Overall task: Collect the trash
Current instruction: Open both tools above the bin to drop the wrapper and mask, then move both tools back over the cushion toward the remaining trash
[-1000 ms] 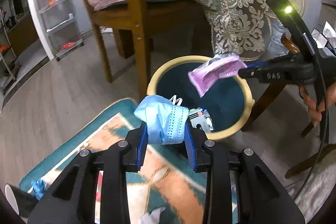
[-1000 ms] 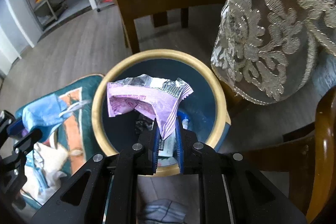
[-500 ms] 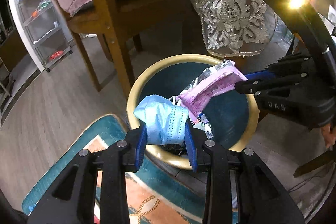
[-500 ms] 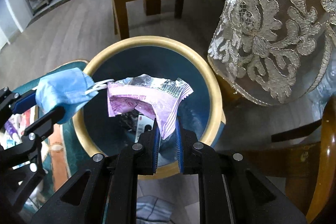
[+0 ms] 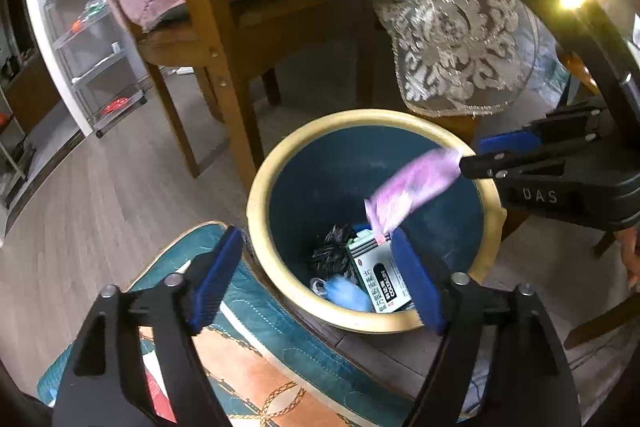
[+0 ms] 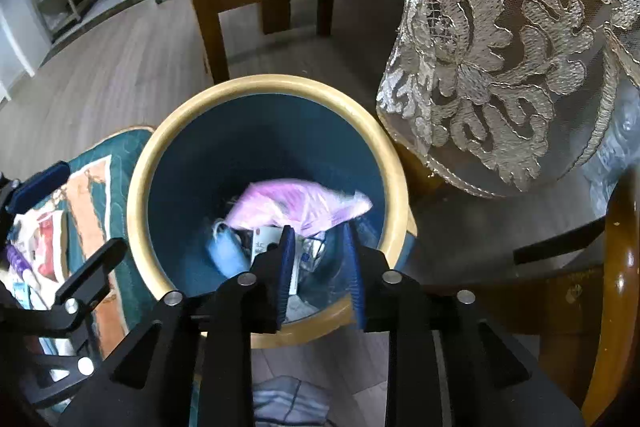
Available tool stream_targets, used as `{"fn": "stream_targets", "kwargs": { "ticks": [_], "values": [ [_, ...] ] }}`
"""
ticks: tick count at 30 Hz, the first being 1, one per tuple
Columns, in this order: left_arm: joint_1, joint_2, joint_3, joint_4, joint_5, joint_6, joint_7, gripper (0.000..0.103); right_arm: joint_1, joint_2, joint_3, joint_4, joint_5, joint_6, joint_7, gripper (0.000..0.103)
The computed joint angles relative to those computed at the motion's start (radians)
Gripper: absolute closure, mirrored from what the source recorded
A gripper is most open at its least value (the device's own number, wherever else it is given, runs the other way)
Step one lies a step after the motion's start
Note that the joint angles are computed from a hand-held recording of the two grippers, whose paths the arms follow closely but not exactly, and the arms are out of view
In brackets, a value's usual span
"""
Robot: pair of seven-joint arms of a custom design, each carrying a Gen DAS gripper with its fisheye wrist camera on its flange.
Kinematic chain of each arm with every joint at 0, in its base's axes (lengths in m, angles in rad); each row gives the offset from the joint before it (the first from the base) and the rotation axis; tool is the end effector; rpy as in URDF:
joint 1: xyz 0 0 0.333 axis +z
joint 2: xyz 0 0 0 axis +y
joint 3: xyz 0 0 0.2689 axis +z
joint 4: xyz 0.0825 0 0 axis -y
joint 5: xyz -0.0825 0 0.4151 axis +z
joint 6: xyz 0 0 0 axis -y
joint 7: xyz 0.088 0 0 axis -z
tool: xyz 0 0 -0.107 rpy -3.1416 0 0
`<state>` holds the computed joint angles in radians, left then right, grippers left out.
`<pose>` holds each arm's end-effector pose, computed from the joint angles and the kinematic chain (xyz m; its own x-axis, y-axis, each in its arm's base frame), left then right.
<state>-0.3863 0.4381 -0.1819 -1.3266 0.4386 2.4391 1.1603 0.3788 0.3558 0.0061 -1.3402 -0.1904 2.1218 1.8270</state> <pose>0.6437 -0.3781 0.5182 -0.3098 -0.9469 -0.0856 -0.6841 0.2845 -0.6716 0.6685 0.2609 0.5260 0.1733 -0.9818 0.0773 -0.8789 -0.1896 -0.4377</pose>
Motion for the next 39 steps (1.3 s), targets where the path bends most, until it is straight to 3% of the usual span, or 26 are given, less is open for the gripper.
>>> {"fn": "stream_targets", "kwargs": {
  "ticks": [7,16,26,30,39],
  "values": [
    [0.014,-0.103,0.01,-0.123,0.042,0.028,-0.064,0.012,-0.001,-0.023,0.003,-0.015,0.008,0.041,0.014,0.037],
    [0.075,-0.333,-0.014,-0.356,0.07,0.062,-0.103,0.007,0.017,-0.046,0.023,-0.017,0.019,0.089,0.015,0.014],
    [0.172,-0.678,-0.029,-0.641,0.018,0.077,-0.079,0.006,0.072,-0.049,0.046,0.008,-0.009,0.117,-0.006,0.009],
    [0.205,-0.822,-0.024,-0.768,-0.009,0.049,-0.076,0.006,0.094,-0.05,0.052,0.014,-0.015,0.123,-0.019,0.008],
    [0.264,-1.012,-0.006,-0.972,-0.064,0.049,-0.148,0.006,0.132,-0.055,0.071,0.011,-0.006,0.153,-0.03,0.007]
  ]
}}
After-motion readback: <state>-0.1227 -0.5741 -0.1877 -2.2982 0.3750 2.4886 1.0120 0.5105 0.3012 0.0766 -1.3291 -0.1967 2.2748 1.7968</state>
